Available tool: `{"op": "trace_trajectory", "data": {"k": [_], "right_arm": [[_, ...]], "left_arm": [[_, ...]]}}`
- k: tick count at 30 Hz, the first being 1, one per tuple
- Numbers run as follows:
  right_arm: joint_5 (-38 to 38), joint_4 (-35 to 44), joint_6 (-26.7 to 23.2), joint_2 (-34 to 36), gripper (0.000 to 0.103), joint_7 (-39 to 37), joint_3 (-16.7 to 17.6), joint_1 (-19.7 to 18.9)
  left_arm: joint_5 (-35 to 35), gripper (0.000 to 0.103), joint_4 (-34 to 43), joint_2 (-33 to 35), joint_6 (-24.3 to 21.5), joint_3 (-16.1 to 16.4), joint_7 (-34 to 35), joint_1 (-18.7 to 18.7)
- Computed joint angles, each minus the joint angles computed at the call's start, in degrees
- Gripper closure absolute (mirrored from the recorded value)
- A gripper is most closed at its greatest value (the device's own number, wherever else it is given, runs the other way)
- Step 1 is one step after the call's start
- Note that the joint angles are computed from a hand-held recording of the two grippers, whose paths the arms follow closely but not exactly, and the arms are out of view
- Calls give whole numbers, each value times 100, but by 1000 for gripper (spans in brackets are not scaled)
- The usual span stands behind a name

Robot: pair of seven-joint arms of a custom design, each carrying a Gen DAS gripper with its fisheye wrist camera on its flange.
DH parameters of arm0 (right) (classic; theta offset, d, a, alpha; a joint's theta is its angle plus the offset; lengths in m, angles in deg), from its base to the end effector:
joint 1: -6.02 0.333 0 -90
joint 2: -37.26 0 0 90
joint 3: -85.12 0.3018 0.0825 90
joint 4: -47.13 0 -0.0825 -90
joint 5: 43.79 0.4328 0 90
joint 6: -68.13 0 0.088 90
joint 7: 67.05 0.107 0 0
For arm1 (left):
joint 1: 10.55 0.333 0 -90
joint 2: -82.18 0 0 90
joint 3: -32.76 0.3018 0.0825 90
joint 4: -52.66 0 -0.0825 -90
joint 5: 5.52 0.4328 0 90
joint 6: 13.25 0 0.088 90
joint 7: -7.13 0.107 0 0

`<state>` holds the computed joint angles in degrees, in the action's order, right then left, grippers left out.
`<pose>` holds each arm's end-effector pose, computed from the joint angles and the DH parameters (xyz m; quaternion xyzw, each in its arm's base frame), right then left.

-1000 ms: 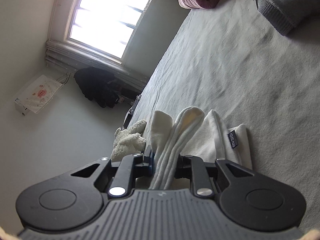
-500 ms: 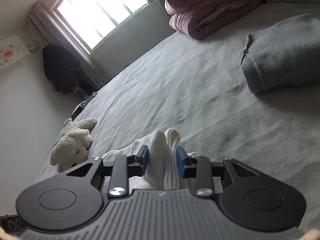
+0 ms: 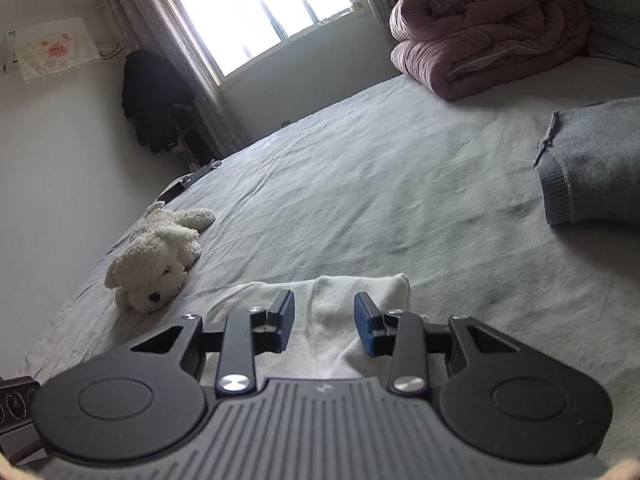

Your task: Fold clothes

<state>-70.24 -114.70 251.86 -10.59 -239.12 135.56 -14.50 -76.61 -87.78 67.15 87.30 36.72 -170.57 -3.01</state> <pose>0.3689 0.2265 0.3987 -0.4089 0.7527 -0.2511 0.4507 0.4789 0.0111 0.3785 0.2872 -0.7694 0.5595 0.1116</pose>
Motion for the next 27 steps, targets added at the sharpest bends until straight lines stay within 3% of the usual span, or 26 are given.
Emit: {"op": "trace_trajectory", "data": {"k": [1, 2, 5, 10, 12, 15, 17, 20, 22, 24, 25, 27], "right_arm": [[39, 14, -68, 66, 89, 69, 103, -99], [57, 34, -136, 136, 94, 152, 207, -206], [152, -64, 105, -37, 95, 409, 359, -354], [184, -137, 288, -299, 75, 359, 280, -243], [166, -242, 697, -510, 68, 132, 340, -310], [180, -335, 1089, -623, 68, -287, 361, -327], [170, -356, 1216, -622, 67, -586, 333, -293], [21, -276, 1278, -317, 67, -1131, 166, -181], [-230, -112, 957, 110, 68, -1600, -73, 39], [-272, -42, 736, 339, 69, -1899, -193, 180], [-211, -51, 757, 371, 69, -1968, -177, 166], [-33, -99, 841, 397, 70, -2041, -138, 136]], "left_arm": [[90, 91, 22, 8, -54, -3, 67, -1], [173, 90, 41, 14, -105, -6, 132, -1], [234, 80, 47, 5, -220, 13, 263, 12], [187, 74, 259, 173, -509, 77, 11, 87], [1, 74, 413, 295, -564, 78, -176, 131], [-327, 75, 743, 595, -569, 28, -627, 167], [-486, 75, 893, 701, -248, -103, -735, 144], [-514, 75, 1028, 799, 680, -354, -731, 10], [-550, 75, 1088, 917, 1394, -498, -705, -114], [-739, 85, 1137, 1090, 1971, -585, -750, -220], [-804, 93, 1169, 1166, 2070, -596, -869, -240], [-864, 95, 1198, 1198, 2074, -591, -1051, -235]]}}
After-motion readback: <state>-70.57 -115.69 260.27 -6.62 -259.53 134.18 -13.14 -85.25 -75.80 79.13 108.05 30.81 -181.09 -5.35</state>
